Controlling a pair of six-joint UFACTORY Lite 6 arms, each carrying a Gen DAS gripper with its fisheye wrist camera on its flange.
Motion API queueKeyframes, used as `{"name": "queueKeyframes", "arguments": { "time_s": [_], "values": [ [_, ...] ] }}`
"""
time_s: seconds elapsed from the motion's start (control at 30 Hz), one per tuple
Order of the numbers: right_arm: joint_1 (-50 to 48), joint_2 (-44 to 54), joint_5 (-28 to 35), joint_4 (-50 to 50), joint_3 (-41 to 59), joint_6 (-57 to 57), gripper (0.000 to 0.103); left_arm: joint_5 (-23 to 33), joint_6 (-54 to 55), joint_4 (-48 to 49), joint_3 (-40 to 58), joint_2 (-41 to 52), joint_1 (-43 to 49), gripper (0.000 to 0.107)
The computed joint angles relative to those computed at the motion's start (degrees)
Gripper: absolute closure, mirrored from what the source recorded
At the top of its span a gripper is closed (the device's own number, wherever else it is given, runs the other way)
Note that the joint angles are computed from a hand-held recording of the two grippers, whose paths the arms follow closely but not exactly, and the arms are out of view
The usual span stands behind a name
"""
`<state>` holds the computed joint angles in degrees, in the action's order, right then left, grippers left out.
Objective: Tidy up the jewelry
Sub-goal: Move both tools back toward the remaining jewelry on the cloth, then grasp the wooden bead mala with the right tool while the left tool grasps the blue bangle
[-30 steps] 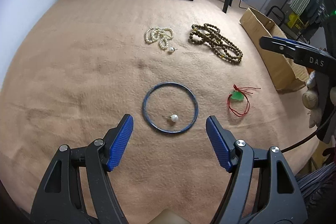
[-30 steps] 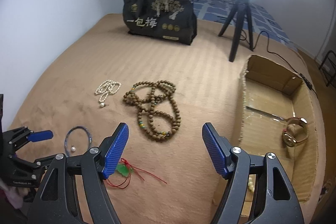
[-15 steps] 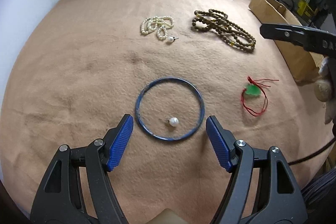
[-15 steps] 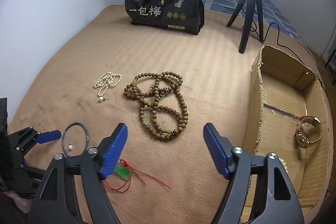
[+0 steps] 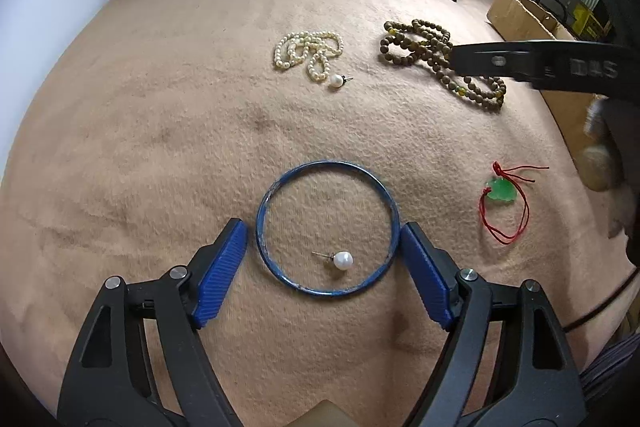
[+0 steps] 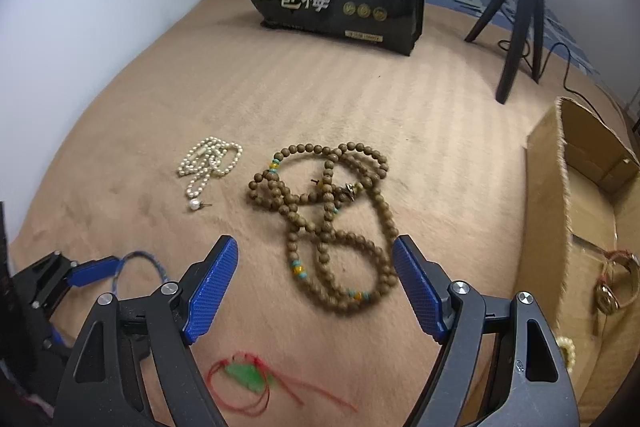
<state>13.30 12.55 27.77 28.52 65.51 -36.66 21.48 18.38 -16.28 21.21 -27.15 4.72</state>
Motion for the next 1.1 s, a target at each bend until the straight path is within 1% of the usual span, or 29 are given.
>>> {"name": "queueKeyframes", "arguments": {
  "time_s": [0.13,0.2,0.23,0.27,0.3,0.33,0.37,0.4,0.5,0.6,0.63,0.67,0.7,0.77,0.83,1.1],
  "values": [
    [1.5,4.9,-0.4,-5.5,3.7,4.9,0.023,0.7,5.9,-4.6,0.4,0.6,1.8,0.026],
    [2.3,8.1,-0.8,-10.7,6.2,9.8,0.023,0.8,7.8,-6.3,0.6,0.9,2.2,0.026],
    [2.6,9.0,-1.5,-13.2,6.7,12.1,0.023,1.0,8.9,-7.1,0.7,1.0,2.6,0.026],
    [2.6,10.0,-1.8,-14.8,7.5,13.7,0.020,1.1,9.5,-7.6,0.8,1.2,2.8,0.026],
    [2.1,11.4,-0.7,-14.0,8.8,13.4,0.019,1.0,9.7,-7.8,0.9,1.3,2.9,0.026],
    [1.7,12.1,-0.2,-12.6,9.4,12.5,0.016,0.9,9.9,-7.9,0.9,1.4,2.9,0.026],
    [1.1,12.1,-0.6,-9.5,9.1,9.9,0.013,0.8,9.9,-7.9,0.9,1.4,2.8,0.026],
    [1.1,12.1,-0.8,-8.9,8.9,9.2,0.013,0.6,9.8,-7.8,0.9,1.5,2.7,0.026],
    [1.9,12.2,-1.7,-11.1,8.8,10.4,0.012,0.2,9.0,-7.5,1.0,1.6,2.1,0.028],
    [2.3,12.3,-2.3,-11.4,8.9,10.8,0.019,0.3,8.1,-6.9,1.1,1.3,2.0,0.033],
    [2.6,12.5,-2.5,-11.5,9.3,10.8,0.027,0.6,9.2,-7.9,1.3,1.5,2.4,0.033],
    [2.9,12.1,-2.7,-11.2,9.0,10.4,0.039,1.0,9.7,-8.5,1.4,1.3,2.7,0.033],
    [3.0,11.7,-2.8,-11.2,8.7,10.1,0.047,1.1,9.7,-8.7,1.4,1.3,2.7,0.033],
    [3.5,10.8,-2.8,-10.7,8.3,9.7,0.077,1.2,9.9,-8.8,1.3,1.1,2.8,0.033],
    [3.5,10.1,-2.4,-8.0,7.7,7.1,0.092,1.3,9.0,-8.2,1.1,0.6,2.6,0.033],
    [2.7,6.8,-2.5,-5.6,5.0,4.0,0.094,3.1,9.1,-8.7,0.9,-1.5,2.6,0.033]
  ]
}}
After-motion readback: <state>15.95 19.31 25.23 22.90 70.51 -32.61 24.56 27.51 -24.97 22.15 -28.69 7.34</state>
